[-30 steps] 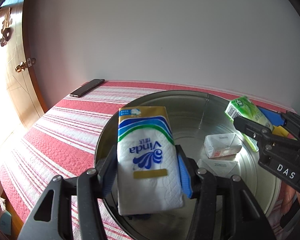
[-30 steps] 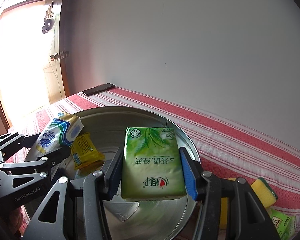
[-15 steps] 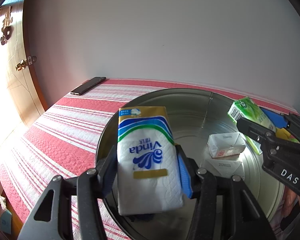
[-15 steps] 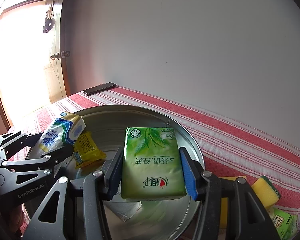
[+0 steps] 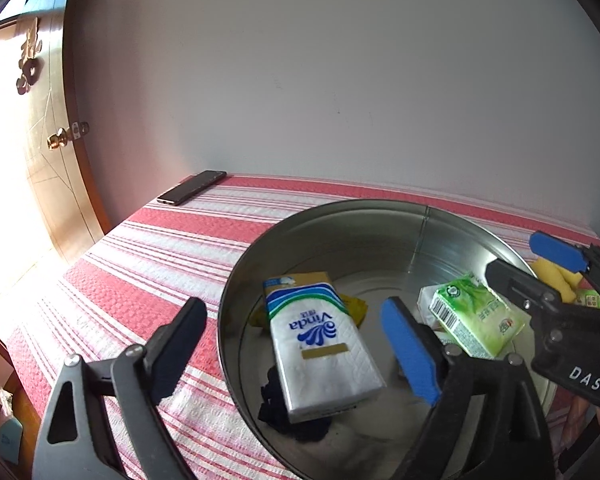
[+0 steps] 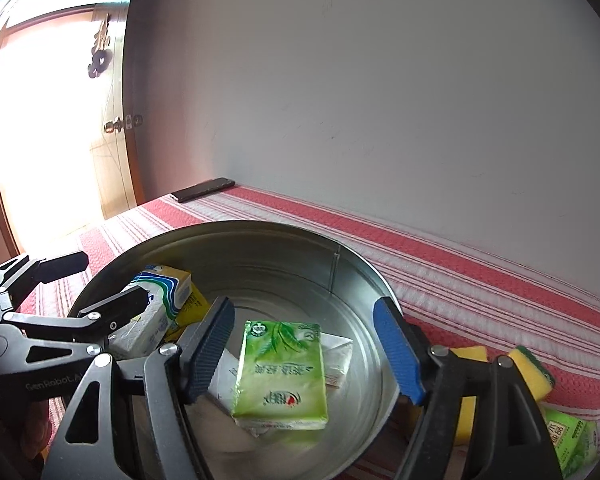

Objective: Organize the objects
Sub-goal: 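Open both tools to drop the two tissue packs into the tin, then move both tools back from the tin to the pile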

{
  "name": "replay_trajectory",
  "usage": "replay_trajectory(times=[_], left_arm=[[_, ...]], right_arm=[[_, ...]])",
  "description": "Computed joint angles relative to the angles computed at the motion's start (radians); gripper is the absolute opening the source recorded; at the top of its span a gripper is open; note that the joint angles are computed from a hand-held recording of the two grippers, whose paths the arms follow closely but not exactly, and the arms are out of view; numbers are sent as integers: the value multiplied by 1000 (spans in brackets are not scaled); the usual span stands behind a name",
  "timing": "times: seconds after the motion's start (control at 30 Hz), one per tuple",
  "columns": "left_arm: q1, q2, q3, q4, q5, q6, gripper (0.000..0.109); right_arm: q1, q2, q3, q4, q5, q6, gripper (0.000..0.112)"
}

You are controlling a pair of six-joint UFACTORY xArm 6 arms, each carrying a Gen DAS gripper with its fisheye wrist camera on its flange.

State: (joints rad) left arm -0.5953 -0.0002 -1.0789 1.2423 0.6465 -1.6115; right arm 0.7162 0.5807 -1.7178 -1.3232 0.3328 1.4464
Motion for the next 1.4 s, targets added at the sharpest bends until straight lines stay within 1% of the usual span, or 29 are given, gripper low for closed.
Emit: replay_trajectory(times=[0.07,0.2,0.33,0.4,0.43,0.47,0.5,0.57,0.63,0.67,0.73,0.8,0.87,0.93,0.97,1.03,1.1,1.13,1.2,1.23,1.27,1.33,1.37,1.4], left_arm=[[0,2,-3,5,-11,-2,90],[-28,28,-39,11,1,16,91],[-69,62,-89,27,21,37,97],[-88,82,-118,32,23,52,98],[-97,91,-131,31,23,58,98],[-100,102,-146,30,17,65,98],[-108,119,-167,23,8,76,98],[-118,143,-195,15,-2,90,98],[-133,180,-238,3,-17,115,99],[-138,191,-252,-4,-22,128,101],[-147,227,-293,-37,-37,169,102],[-156,251,-326,-57,-37,192,102],[-171,277,-362,-63,-43,199,102],[-173,304,-400,-79,-56,221,103],[-175,321,-423,-92,-53,237,103],[-178,351,-463,-121,-51,272,103],[-182,375,-496,-142,-38,303,103],[-180,381,-504,-144,-33,308,103],[-176,383,-506,-143,-35,308,103],[-176,385,-508,-145,-33,309,103],[-175,388,-512,-149,-32,312,103],[-175,393,-515,-158,-34,322,103],[-174,389,-510,-157,-36,324,103],[-178,394,-515,-153,-33,328,103]], right_arm=[[-5,-28,36,-33,3,38,74],[-21,-104,136,-116,18,132,75],[-42,-232,298,-232,60,254,75],[-57,-303,386,-243,90,259,78],[-64,-334,426,-249,109,262,84],[-72,-367,467,-259,133,271,86],[-84,-399,506,-264,148,283,86],[-124,-458,578,-281,132,330,86],[-161,-494,622,-312,90,369,86],[-181,-505,636,-317,63,361,86],[-218,-512,648,-330,-9,326,86],[-244,-509,652,-319,-53,272,86],[-267,-491,647,-263,-99,178,86],[-287,-466,633,-232,-158,109,86],[-292,-455,629,-220,-173,78,86],[-286,-433,618,-152,-170,-37,86],[-279,-407,606,-46,-172,-186,86],[-275,-395,599,-8,-165,-239,86],[-264,-368,572,18,-126,-282,86],[-264,-357,565,66,-126,-324,86],[-268,-346,562,136,-142,-384,86],[-272,-350,575,166,-155,-411,86],[-273,-351,581,186,-163,-426,85],[-275,-354,592,222,-182,-455,80]])
